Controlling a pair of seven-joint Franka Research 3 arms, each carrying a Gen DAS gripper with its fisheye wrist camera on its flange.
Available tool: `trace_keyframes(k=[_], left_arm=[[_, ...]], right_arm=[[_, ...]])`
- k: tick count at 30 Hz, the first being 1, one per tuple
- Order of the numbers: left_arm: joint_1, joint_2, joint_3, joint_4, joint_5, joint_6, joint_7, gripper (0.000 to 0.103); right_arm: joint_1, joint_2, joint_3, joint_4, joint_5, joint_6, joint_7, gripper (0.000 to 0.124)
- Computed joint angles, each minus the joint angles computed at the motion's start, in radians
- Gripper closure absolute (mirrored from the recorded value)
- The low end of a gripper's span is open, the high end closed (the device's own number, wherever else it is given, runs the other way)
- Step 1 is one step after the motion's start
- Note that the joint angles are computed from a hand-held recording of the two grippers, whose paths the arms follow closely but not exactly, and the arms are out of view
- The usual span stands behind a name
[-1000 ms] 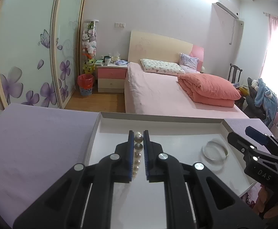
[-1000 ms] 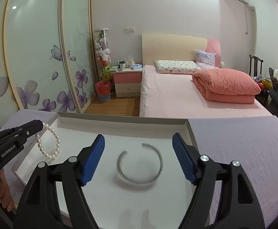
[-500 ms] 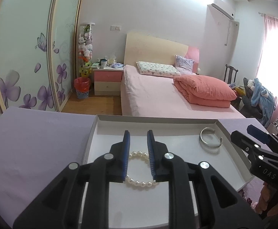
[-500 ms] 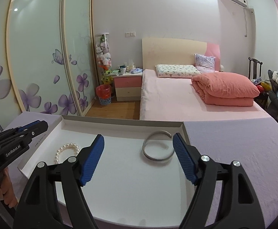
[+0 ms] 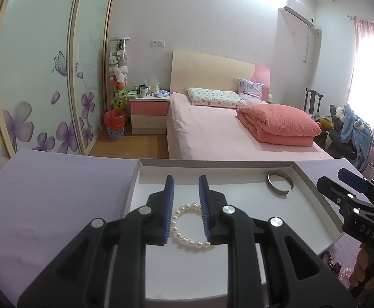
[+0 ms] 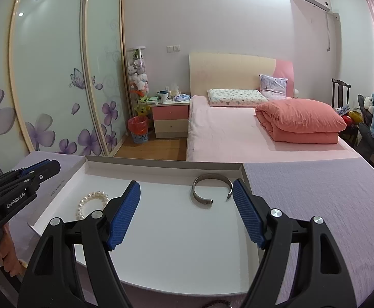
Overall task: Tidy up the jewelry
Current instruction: 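Move the left gripper to the yellow watch while the right gripper approaches the pink beaded bracelet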
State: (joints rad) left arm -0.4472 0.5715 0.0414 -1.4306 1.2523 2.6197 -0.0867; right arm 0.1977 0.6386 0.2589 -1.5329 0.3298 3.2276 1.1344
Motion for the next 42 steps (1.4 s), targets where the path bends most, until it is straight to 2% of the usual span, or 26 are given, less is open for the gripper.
trace_keyframes(k=[8, 14, 16, 21, 25, 27, 31, 35, 38, 42], left_arm=[[-0.006, -0.019, 0.002, -0.019, 0.026, -0.007, -0.029, 0.08], [-0.008, -0.065, -0.01, -0.072, 0.068, -0.018, -0.074, 0.08], [-0.009, -0.088, -0.016, -0.1, 0.093, -0.026, -0.099, 0.076], [-0.008, -0.181, -0.054, -0.215, 0.178, -0.06, -0.193, 0.071], [0.001, -0.266, -0.104, -0.325, 0.245, -0.105, -0.27, 0.067], [0.001, -0.315, -0.134, -0.39, 0.278, -0.141, -0.307, 0.065], [0.007, -0.399, -0.201, -0.504, 0.317, -0.214, -0.365, 0.06], [0.012, -0.47, -0.264, -0.602, 0.331, -0.28, -0.425, 0.056], [0.014, -0.502, -0.298, -0.658, 0.324, -0.317, -0.446, 0.054], [0.017, -0.517, -0.323, -0.7, 0.296, -0.335, -0.457, 0.053]], right_arm=[[-0.003, -0.01, 0.002, -0.015, -0.001, 0.01, 0.004, 0.05], [-0.05, -0.055, 0.052, -0.084, -0.006, 0.042, -0.003, 0.05], [-0.084, -0.076, 0.09, -0.12, -0.011, 0.058, -0.005, 0.05], [-0.206, -0.135, 0.213, -0.236, -0.061, 0.116, 0.013, 0.05], [-0.356, -0.198, 0.346, -0.373, -0.141, 0.176, 0.072, 0.05], [-0.465, -0.23, 0.437, -0.454, -0.201, 0.204, 0.12, 0.049], [-0.607, -0.306, 0.531, -0.599, -0.303, 0.261, 0.223, 0.048], [-0.688, -0.379, 0.562, -0.716, -0.391, 0.301, 0.327, 0.046], [-0.744, -0.413, 0.573, -0.771, -0.473, 0.289, 0.422, 0.046], [-0.725, -0.429, 0.521, -0.802, -0.507, 0.237, 0.49, 0.046]])
